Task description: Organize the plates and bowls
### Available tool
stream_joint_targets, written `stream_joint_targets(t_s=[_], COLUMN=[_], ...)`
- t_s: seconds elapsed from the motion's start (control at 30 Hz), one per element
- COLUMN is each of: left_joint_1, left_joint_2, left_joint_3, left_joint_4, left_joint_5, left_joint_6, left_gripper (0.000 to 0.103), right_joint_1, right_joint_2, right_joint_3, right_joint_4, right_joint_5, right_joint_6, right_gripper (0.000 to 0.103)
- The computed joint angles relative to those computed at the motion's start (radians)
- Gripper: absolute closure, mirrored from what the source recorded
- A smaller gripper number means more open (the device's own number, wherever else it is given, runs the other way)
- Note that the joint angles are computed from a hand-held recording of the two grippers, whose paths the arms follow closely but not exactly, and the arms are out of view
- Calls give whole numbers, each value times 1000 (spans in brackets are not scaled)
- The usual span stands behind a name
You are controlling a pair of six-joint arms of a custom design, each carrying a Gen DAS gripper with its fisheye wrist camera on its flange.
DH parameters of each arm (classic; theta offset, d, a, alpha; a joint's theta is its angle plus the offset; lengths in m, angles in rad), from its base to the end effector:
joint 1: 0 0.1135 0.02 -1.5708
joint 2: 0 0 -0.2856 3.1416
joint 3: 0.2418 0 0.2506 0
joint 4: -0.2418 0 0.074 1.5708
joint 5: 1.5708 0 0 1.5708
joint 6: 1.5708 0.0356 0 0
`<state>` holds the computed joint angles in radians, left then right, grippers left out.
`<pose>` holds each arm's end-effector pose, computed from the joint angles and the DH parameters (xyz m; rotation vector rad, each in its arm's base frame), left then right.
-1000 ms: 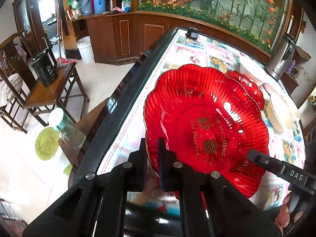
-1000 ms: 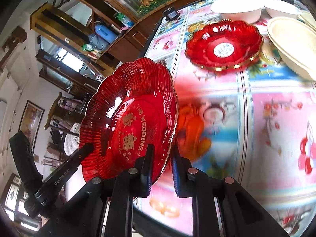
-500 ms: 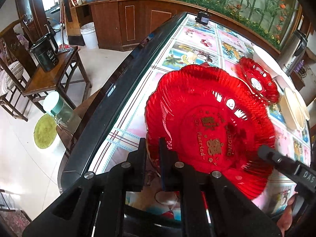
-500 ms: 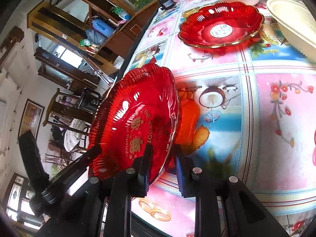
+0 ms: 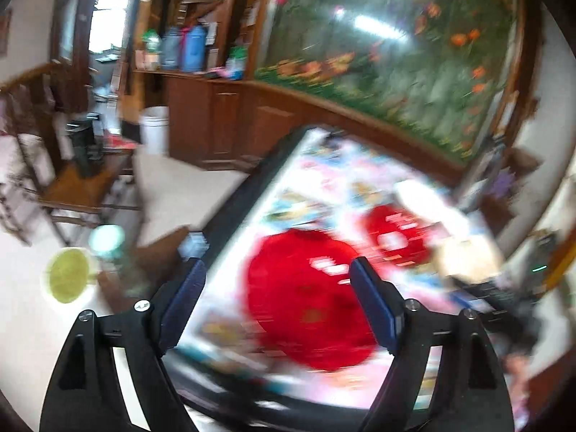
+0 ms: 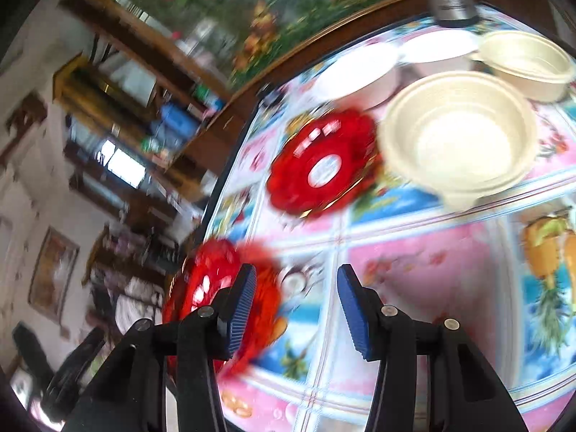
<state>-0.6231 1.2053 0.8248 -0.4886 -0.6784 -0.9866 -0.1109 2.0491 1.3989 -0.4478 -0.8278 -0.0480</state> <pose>0.2013 -0.1171 0.2679 -0.6739 2.1026 -0.0420 0.4264 -0.0211 0.1802 -0.1806 2.4369 1.0176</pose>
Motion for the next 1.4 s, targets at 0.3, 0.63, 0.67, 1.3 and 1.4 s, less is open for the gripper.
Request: stream_joint_targets(t_s=[0.3,0.63,0.67,1.3,1.4], left_joint_1=[-52,-62,-64,17,42], left_joint_2=[191,475,495,590,574], left_joint_3=[53,190,204,222,201], left_joint_4=[245,318,313,256,253], left_joint_5=[206,522,530,510,499], left_joint_6=[81,140,142,127,116], left_gripper=[20,20,20,20,20], right_joint_1=[-49,-48,-40,92,103], right_joint_2=[107,153,160,475,524], right_joint_3=[143,159,171,676,752], right_joint_4=[-87,-35,-33,-214,-243], right_joint_5=[-101,-100,-96,46,80], right_joint_6=[65,141,148,298,338], right_gripper=[53,51,51,52,52])
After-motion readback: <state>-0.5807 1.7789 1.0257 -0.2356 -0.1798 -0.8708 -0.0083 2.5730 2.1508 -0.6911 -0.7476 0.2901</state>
